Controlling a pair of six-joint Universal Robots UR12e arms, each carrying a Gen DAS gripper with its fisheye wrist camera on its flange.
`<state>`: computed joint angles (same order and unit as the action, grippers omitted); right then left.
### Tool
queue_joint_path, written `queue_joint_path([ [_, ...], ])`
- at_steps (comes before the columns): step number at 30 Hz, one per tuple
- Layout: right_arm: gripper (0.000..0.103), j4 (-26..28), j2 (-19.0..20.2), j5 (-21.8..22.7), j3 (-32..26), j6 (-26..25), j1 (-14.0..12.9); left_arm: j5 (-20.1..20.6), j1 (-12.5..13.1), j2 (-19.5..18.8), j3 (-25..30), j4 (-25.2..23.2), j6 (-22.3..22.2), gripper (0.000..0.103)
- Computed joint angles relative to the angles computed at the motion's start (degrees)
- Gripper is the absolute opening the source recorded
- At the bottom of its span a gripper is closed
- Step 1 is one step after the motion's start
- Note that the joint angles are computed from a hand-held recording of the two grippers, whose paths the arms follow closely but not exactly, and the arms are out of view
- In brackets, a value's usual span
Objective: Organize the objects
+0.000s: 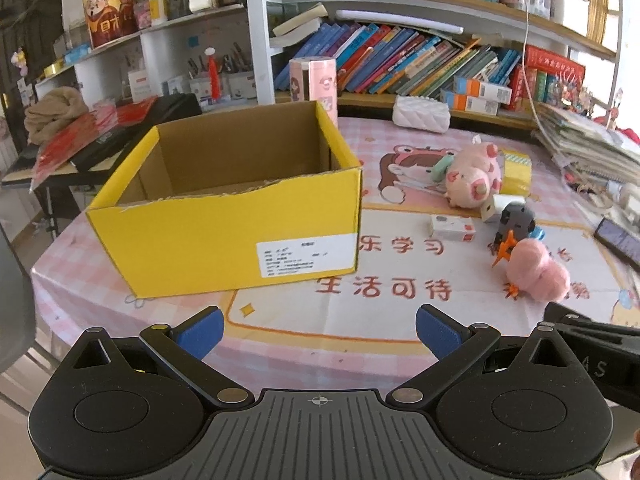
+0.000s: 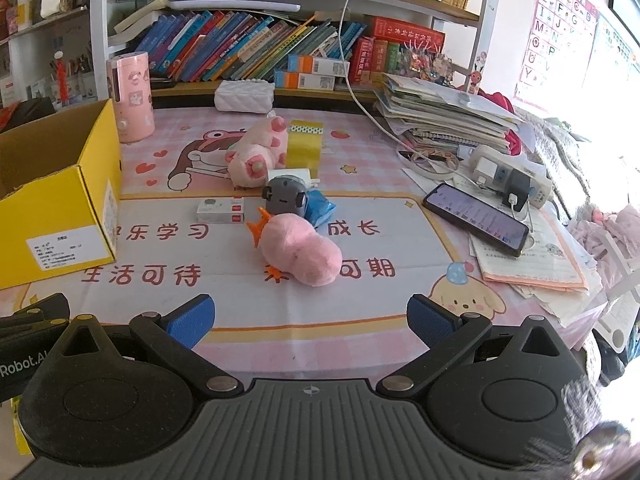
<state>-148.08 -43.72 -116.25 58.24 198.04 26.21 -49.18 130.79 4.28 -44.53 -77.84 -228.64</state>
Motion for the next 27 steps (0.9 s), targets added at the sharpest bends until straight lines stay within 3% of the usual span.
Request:
queue_joint_path([
  [7, 0.103, -0.9, 0.7, 2.9, -1.1, -2.2, -0.9, -0.7, 0.5, -0.8, 2.1, -1.8, -1.5, 0.103],
  [15, 0.101, -0.8, 2.5, 7.2, -4.1, -5.4, -2.3, -1.6, 1.1, -3.8, 8.7, -2.9, -3.9, 0.103],
  [22, 0.087, 2.2, 4.8, 10.6, -8.3, -8.5, -3.8, -2.2, 1.3, -6.2, 14.4, -5.7, -4.7, 0.103],
  [27, 0.082, 5.2, 6.7, 13.5, -11.6, -11.9, -4.9, -1.9, 1.4, -8.3, 19.0, -7.2, -7.8, 0.103],
])
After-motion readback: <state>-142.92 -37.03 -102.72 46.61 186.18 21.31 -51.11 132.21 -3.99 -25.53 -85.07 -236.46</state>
